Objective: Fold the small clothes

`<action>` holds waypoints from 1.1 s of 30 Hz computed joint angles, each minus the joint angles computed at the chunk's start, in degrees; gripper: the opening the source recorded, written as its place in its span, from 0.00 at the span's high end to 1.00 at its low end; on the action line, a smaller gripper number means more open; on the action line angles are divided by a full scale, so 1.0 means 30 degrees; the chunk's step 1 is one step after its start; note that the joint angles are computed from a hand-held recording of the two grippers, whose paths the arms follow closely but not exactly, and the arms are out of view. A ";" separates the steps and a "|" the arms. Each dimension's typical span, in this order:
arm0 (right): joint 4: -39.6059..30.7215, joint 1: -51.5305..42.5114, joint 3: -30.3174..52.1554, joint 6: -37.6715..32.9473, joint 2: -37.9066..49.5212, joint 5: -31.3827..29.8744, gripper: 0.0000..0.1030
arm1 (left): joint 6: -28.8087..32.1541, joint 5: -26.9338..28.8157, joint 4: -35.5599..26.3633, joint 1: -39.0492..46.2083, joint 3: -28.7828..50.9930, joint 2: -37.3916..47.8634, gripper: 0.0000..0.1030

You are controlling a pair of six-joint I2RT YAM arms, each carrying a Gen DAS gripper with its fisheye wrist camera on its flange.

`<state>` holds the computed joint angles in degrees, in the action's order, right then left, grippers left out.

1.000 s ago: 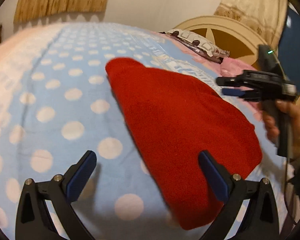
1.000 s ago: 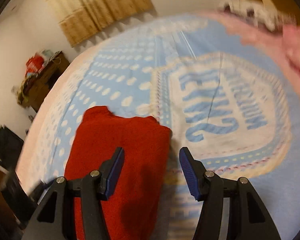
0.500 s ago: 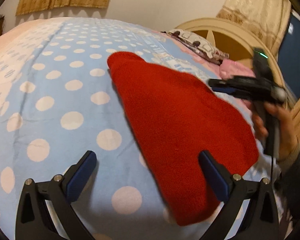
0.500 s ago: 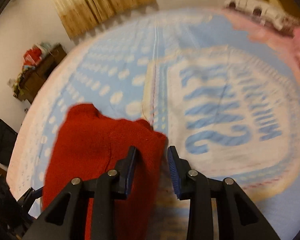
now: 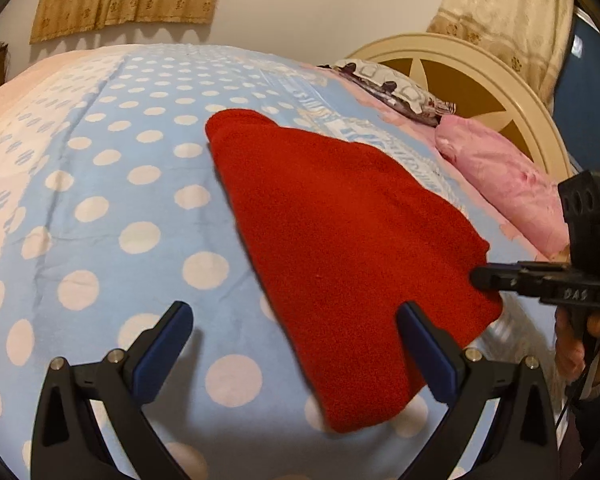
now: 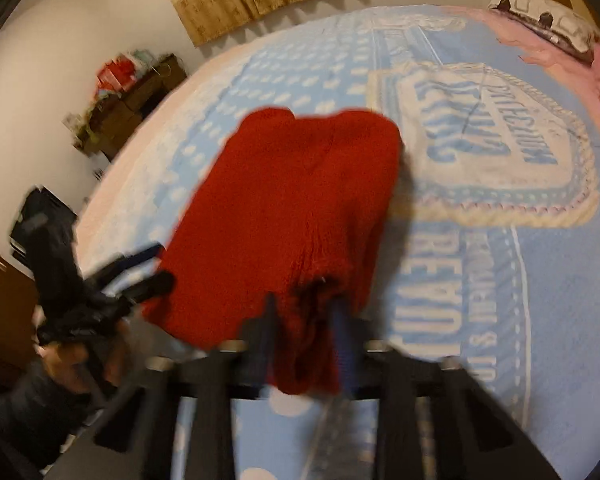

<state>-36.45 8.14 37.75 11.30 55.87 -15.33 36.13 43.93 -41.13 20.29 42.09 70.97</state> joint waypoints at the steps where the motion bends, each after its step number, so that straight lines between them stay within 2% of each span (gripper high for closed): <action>1: 0.0295 -0.0150 -0.0506 0.0343 -0.0535 -0.0104 0.92 | 0.0146 0.0168 -0.0247 0.0155 0.0044 -0.0185 0.00; 4: -0.0703 -0.1498 -0.0851 0.0632 -0.2941 -0.1582 0.95 | 0.0449 0.0743 -0.0552 0.0648 -0.0111 -0.1106 0.00; 5: -0.1468 -0.1984 -0.0756 0.0604 -0.3594 -0.1880 0.95 | 0.0371 0.0098 -0.0341 0.0223 -0.0273 -0.1282 0.00; 7: -0.2384 -0.2511 -0.0920 0.0404 -0.3399 -0.1703 0.95 | -0.0086 -0.1366 0.0194 -0.0791 -0.0553 -0.1220 0.00; 9: -0.1587 -0.2258 -0.1748 0.0478 -0.2346 -0.0975 0.95 | 0.0103 -0.1683 0.0302 -0.1190 -0.0751 -0.1063 0.00; 11: -0.0693 -0.2778 -0.2182 0.0346 -0.1515 -0.2144 0.94 | 0.0182 -0.1743 -0.0024 -0.1034 -0.0630 -0.1477 0.00; 13: -0.0952 -0.2395 -0.1768 0.0232 -0.1920 -0.1780 0.94 | 0.0638 -0.1266 -0.0738 -0.0555 -0.0174 -0.1785 0.00; 15: -0.1807 -0.2201 -0.0899 -0.0268 -0.2078 -0.1589 0.79 | 0.0849 -0.1110 -0.1216 -0.0314 0.0438 -0.1990 0.00; 16: -0.2403 -0.2135 -0.0272 -0.0727 -0.1997 -0.1132 0.43 | 0.0966 -0.1086 -0.1266 -0.0277 0.0683 -0.2005 0.00; 17: -0.2782 -0.2316 0.0117 -0.1173 -0.1932 -0.1007 0.15 | 0.0890 -0.1288 -0.1077 -0.0375 0.0873 -0.2003 0.00; 19: -0.2738 -0.2909 0.0564 -0.1489 -0.1967 -0.1097 0.14 | 0.0428 -0.1747 -0.0515 -0.0773 0.1093 -0.1664 0.00; 24: -0.1214 -0.4231 0.2288 -0.1333 0.1664 -0.2818 0.14 | -0.1624 -0.2696 0.1729 -0.2061 0.0903 -0.0494 0.00; 28: 0.1642 -0.4464 0.2897 -0.0527 0.5335 -0.3911 0.14 | -0.2775 -0.2089 0.2011 -0.2293 0.1013 0.0742 0.00; 33: 0.5196 -0.5092 0.2966 0.0460 0.8862 -0.5840 0.14 | -0.2951 -0.2189 0.2340 -0.2610 0.0428 0.0981 0.00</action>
<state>-20.86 -7.14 46.64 12.68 82.45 -32.85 27.28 37.36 -34.11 12.46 43.37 73.92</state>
